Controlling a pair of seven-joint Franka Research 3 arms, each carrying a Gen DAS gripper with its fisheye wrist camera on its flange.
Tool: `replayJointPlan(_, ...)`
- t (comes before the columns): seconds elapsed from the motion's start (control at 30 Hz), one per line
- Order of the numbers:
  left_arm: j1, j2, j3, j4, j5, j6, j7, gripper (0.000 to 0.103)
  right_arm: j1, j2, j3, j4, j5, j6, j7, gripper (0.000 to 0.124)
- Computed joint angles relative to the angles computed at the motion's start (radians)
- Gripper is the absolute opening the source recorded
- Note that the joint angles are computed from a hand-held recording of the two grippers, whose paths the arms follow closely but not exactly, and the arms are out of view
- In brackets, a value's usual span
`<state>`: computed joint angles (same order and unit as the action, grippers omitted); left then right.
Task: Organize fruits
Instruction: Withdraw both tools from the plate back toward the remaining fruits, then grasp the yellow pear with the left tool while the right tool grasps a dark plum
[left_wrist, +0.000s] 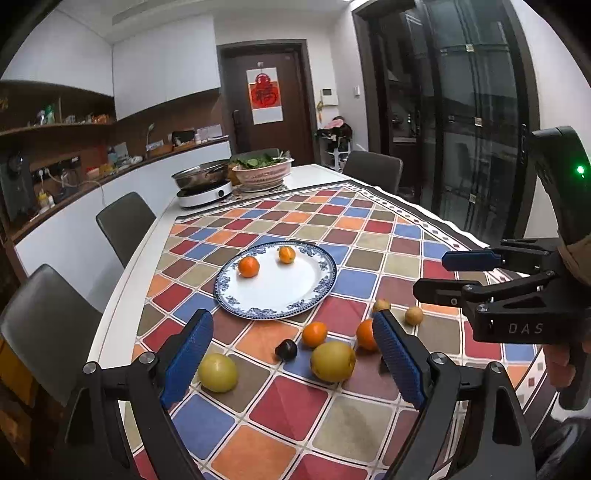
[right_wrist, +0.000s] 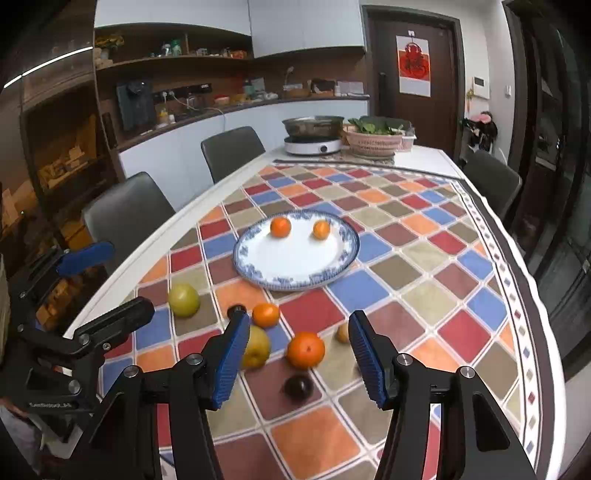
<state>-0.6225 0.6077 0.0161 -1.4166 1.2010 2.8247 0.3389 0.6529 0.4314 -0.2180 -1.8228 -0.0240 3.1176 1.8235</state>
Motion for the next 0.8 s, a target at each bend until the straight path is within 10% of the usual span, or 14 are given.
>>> replayJointPlan(0.23, -0.009, 0.033, 0.013, 0.009, 0.093, 0.025, 0.004, 0.089, 0.066, 0.014, -0.072, -0.034, -0.031, -0.005, 0.042, 0.057)
replayJointPlan(0.8, 0.025, 0.180, -0.013, 0.105, -0.181, 0.089, 0.478, 0.089, -0.076, 0.100, 0.101, 0.056, -0.021, -0.144, -0.047, 0.056)
